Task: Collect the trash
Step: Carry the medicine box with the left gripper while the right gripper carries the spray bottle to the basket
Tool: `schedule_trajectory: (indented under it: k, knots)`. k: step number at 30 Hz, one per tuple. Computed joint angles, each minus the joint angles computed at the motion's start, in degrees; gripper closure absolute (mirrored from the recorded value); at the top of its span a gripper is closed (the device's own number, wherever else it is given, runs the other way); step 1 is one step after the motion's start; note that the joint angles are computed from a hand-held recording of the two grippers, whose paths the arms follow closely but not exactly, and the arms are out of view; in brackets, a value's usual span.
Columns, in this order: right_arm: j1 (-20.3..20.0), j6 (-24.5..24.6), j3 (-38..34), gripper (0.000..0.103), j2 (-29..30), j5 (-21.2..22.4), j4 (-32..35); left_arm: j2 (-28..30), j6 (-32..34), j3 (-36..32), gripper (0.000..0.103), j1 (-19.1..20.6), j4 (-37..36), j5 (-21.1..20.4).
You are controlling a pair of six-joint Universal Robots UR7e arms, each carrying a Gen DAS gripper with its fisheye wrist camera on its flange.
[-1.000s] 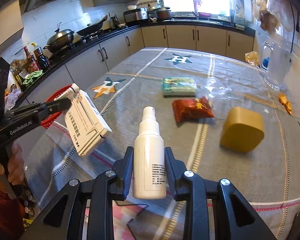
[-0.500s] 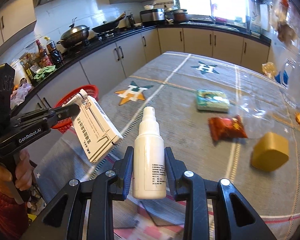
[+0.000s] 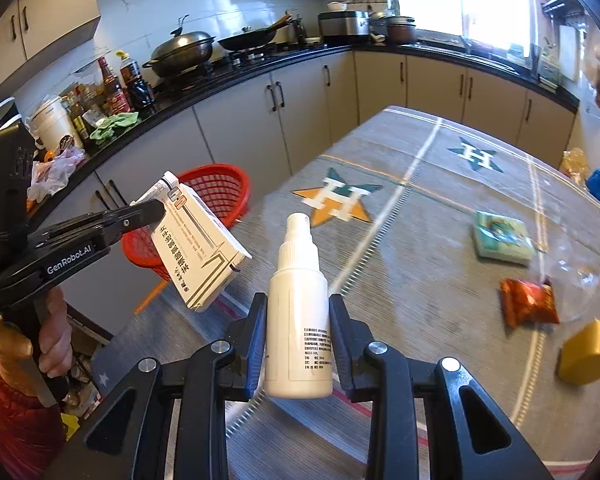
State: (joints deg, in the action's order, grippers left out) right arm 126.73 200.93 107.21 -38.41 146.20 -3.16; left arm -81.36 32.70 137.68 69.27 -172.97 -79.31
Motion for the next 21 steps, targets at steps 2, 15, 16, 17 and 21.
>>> schedule_trajectory:
  k: [2,15,16,17,21]
  knots:
    - [-0.51,-1.21,-1.47,0.07,0.48,-1.08,0.27,0.26,0.16,-1.38,0.098,1.21,0.21,-0.08]
    - [-4.4,-8.81,-9.89,0.07,2.52,-11.36,-0.19,4.97,1.71,-8.6,0.098,6.18,-4.8,4.59]
    - [-4.74,-9.18,-10.83,0.07,2.91,-12.03,0.1,5.5,1.95,-8.93,0.098,6.35,-5.4,5.07]
    - [-5.27,-9.62,-11.83,0.07,3.27,-13.05,0.31,5.82,2.27,-9.08,0.098,6.62,-5.96,5.46]
    - [-7.09,-10.29,-14.74,0.07,4.46,-16.51,1.4,7.42,3.1,-10.05,0.098,7.32,-7.24,6.68]
